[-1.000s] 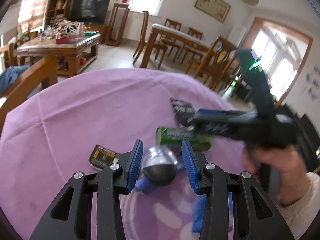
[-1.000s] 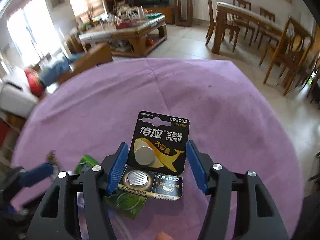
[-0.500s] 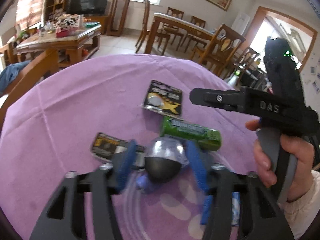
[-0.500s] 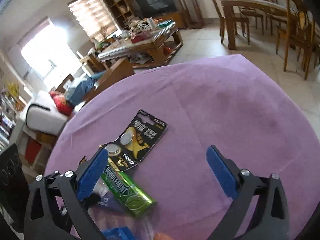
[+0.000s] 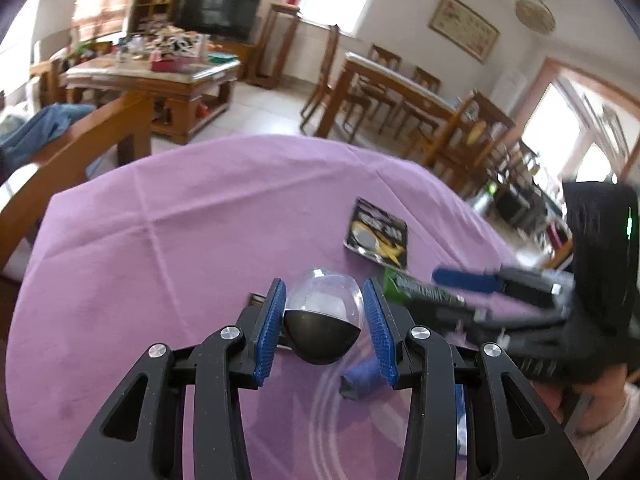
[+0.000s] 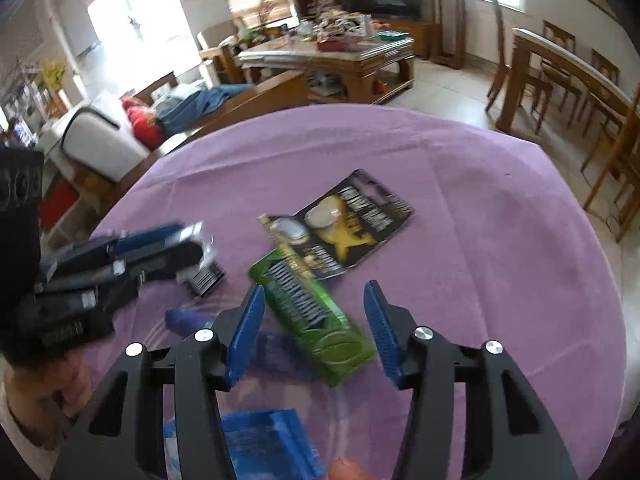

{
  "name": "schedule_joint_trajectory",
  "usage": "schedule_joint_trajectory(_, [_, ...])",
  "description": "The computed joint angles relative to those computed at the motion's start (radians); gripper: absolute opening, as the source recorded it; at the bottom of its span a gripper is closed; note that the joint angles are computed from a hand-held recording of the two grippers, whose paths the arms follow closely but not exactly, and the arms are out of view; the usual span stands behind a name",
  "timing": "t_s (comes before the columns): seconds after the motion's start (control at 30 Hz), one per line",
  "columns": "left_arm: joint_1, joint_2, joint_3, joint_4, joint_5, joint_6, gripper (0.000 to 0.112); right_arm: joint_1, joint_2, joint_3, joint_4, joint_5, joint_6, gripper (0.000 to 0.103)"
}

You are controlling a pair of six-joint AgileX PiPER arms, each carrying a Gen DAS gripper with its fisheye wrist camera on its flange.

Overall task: Collect trash
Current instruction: 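Grasp the green Doublemint gum pack with the right tool while the left tool grasps the eye-drop bottle, then carry the gum and eye-drop bottle over the black bin and open both tools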

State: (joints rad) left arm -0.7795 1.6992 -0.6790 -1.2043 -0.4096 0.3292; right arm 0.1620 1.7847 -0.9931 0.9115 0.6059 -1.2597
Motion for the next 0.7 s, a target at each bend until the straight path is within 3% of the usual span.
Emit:
schedule_joint_trajectory(0.07, [0.002,-0.019,0.018,0.037,-0.016,-0.057,0.04,0.033,-0.009,0.034,0.004,-0.069,-0.022,0.05])
schedule_joint_trajectory(0.13, [0.002,-0.04,0.048,0.122,-0.048,-0.163,0.041,0.052,-0.03,0.062,0.01,-0.112,-0.034,0.04])
schedule_joint_trajectory(0.17, [0.02,-0.049,0.058,0.183,-0.05,-0.215,0.04,0.044,-0.034,0.062,0.02,-0.093,-0.035,0.03])
schedule_joint_trajectory(0.3, [0.026,-0.083,0.11,0.344,-0.113,-0.391,0.041,-0.034,-0.058,0.08,0.106,-0.008,-0.102,0.03])
schedule_joint_trajectory(0.43, [0.031,-0.091,0.127,0.445,-0.159,-0.484,0.04,-0.178,-0.112,0.104,0.193,0.17,-0.166,0.03])
schedule_joint_trajectory(0.57, [0.01,-0.079,0.105,0.435,-0.165,-0.44,0.04,-0.37,-0.188,0.143,0.224,0.358,-0.232,0.03])
schedule_joint_trajectory(0.7, [0.039,-0.042,0.073,0.685,-0.156,-0.635,0.04,-0.617,-0.239,0.148,0.212,0.549,-0.286,0.03])
